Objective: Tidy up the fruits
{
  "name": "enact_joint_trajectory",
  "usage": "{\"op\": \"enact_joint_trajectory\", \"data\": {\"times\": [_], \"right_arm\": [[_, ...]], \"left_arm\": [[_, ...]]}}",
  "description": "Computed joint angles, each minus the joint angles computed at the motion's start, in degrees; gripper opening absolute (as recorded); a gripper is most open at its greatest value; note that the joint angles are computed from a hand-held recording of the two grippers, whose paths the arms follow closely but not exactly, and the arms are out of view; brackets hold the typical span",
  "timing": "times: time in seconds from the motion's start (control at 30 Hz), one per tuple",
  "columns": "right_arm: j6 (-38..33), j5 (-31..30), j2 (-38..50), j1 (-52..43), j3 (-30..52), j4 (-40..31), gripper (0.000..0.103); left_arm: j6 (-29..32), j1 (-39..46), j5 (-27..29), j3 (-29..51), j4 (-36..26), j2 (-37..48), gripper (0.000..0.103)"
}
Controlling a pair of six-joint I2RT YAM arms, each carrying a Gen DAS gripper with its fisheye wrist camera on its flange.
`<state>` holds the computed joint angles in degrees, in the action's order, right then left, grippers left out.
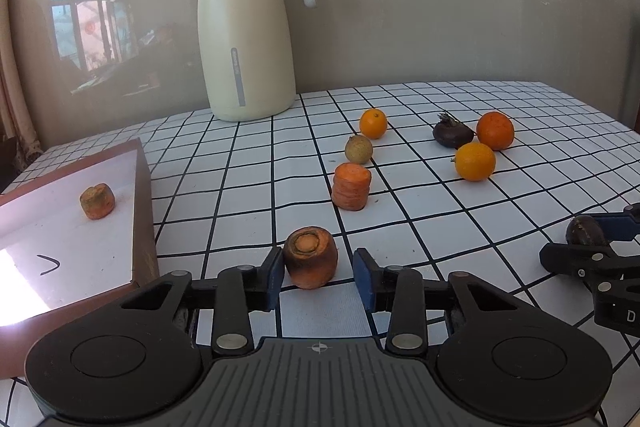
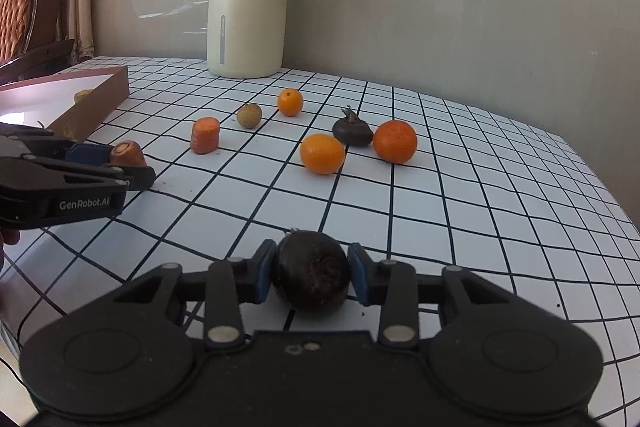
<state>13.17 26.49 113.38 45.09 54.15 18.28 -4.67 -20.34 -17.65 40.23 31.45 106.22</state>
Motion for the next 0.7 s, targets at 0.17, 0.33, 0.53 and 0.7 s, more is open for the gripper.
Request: {"op": "enact_joint_trajectory", "data": {"times": [0.17,0.33,0.53,0.7], "right_arm": [[0.39,0.35,0.09,0.13,0.18,-0.13,0.030],[0.50,1.28,-0.11,0.22,-0.33,0.75,0.030],[1.38,1.91,-0.40,0.35,-0.33,0.29,0.030],[1.56,2.57,-1.17,0.67,-0.63,0.16,0.030]], "left_arm": [[0.25,0.35,0.83,-0.51,0.83,-0.11,0.033],[0.20,0.59,1.23,-0.91,1.09,-0.46,0.029],[0.67,0.18,1.08,-1.97,1.40,-1.63,0.029],[0.74,0.12,0.95,-3.25,1.25,-4.10,0.029]]}}
